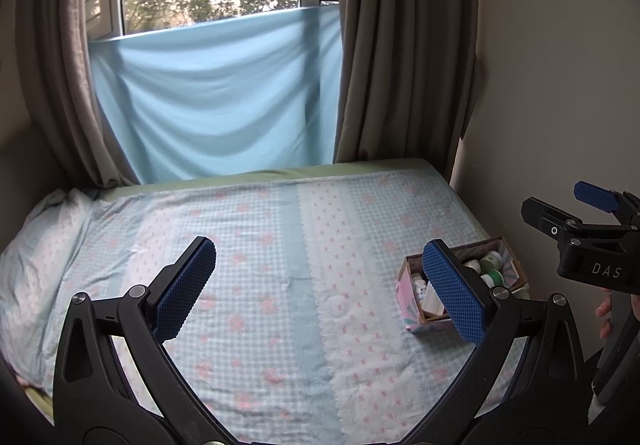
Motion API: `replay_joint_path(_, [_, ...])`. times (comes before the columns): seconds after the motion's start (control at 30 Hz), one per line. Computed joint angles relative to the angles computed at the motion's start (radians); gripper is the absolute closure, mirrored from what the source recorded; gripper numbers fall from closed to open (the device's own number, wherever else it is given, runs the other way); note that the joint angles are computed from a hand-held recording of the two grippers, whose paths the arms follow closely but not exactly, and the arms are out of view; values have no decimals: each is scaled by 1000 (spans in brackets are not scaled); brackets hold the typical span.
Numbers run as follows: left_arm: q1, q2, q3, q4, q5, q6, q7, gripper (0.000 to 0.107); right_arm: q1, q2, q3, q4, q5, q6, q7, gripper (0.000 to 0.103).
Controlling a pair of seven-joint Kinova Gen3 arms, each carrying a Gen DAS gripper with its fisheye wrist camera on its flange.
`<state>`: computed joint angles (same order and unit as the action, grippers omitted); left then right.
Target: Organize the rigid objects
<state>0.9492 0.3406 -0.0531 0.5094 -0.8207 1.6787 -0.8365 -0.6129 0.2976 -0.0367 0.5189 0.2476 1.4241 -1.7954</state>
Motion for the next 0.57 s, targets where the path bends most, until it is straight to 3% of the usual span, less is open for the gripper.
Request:
replay_joint_path(0.27, [47,23,-42,-13,-64,11,-1,5,-3,1,2,4,6,-8,-6,0])
replay_joint_path(0.57, [32,-11,-11,61,-83,-28,47,5,-12,16,5,-15,14,2,-8,0])
